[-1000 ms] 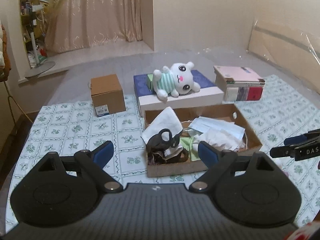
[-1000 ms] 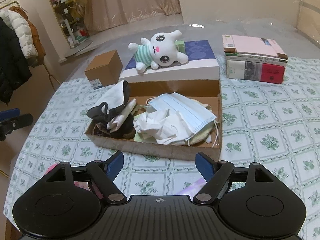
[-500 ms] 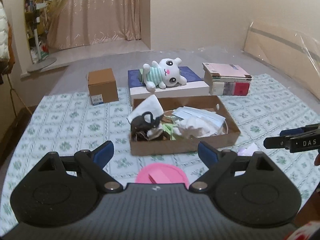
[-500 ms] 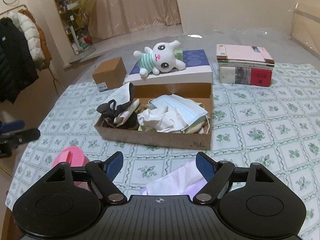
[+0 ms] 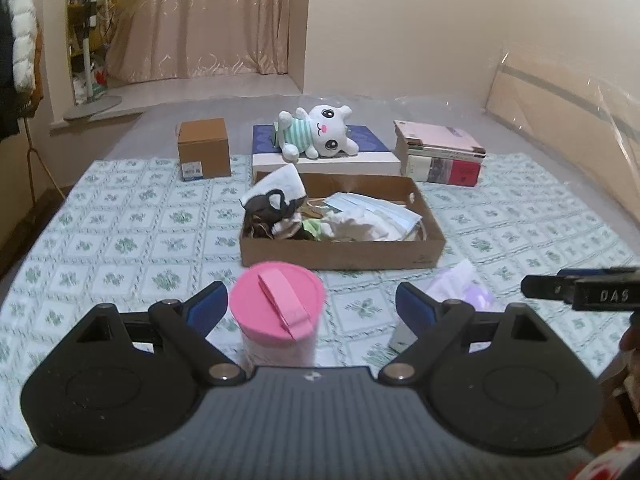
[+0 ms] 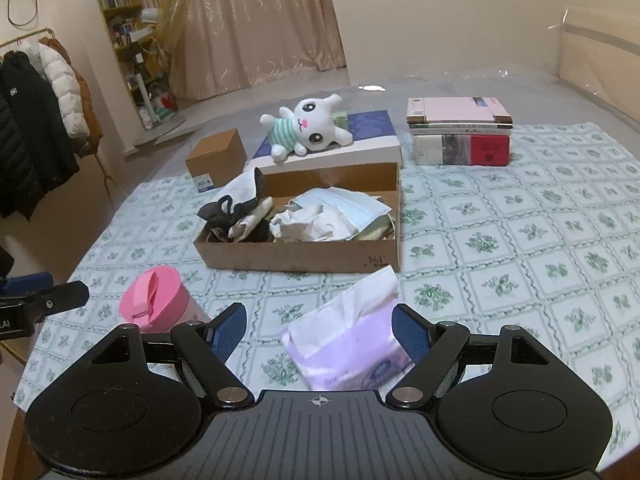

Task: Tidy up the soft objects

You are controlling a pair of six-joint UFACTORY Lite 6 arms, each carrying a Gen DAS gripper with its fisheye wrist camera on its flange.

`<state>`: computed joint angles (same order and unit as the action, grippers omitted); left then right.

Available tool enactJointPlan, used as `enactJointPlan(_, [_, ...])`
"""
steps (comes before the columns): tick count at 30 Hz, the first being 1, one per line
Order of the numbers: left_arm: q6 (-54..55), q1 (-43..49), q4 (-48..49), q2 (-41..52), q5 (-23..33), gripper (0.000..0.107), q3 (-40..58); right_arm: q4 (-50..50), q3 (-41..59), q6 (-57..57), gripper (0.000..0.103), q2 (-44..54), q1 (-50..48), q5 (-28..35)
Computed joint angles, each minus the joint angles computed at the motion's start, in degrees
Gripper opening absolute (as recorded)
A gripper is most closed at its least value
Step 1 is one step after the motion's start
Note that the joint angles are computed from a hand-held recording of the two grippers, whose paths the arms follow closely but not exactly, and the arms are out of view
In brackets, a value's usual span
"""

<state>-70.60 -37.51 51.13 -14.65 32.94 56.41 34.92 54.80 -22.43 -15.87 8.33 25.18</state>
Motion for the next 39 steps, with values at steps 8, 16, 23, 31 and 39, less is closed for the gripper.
enactJointPlan(8, [-14.9,-11.3,5.4,-8.5,8.5,0.09,-9.2,-4.1,-11.4,4.4,0.079,-12.9,0.5,2.5])
enactJointPlan(16, [-24.2,-22.5,7.4,-9.5,17.2,0.09,-14.4,-14.4,-20.8,15.3,0.079,-25.1,4.7,3.6])
enactJointPlan(23, [-29.3,-28.8,7.5,-7.4,20.0,0.09,-16.7,-21.8,-25.5,24.8,0.079,-31.2,10.9,5.7])
enactJointPlan(31, [-31.7,-31.5,6.3,-4.7,19.0,0.09,-17.5,-29.4,-26.6,34.3,0.079,-32.0,15.9,5.1])
enactJointPlan(39, [-33.7,-31.9,5.9,-3.9,18.9,0.09,-18.2,-32.4,-27.8,37.7,0.079,-32.7,17.7,4.9])
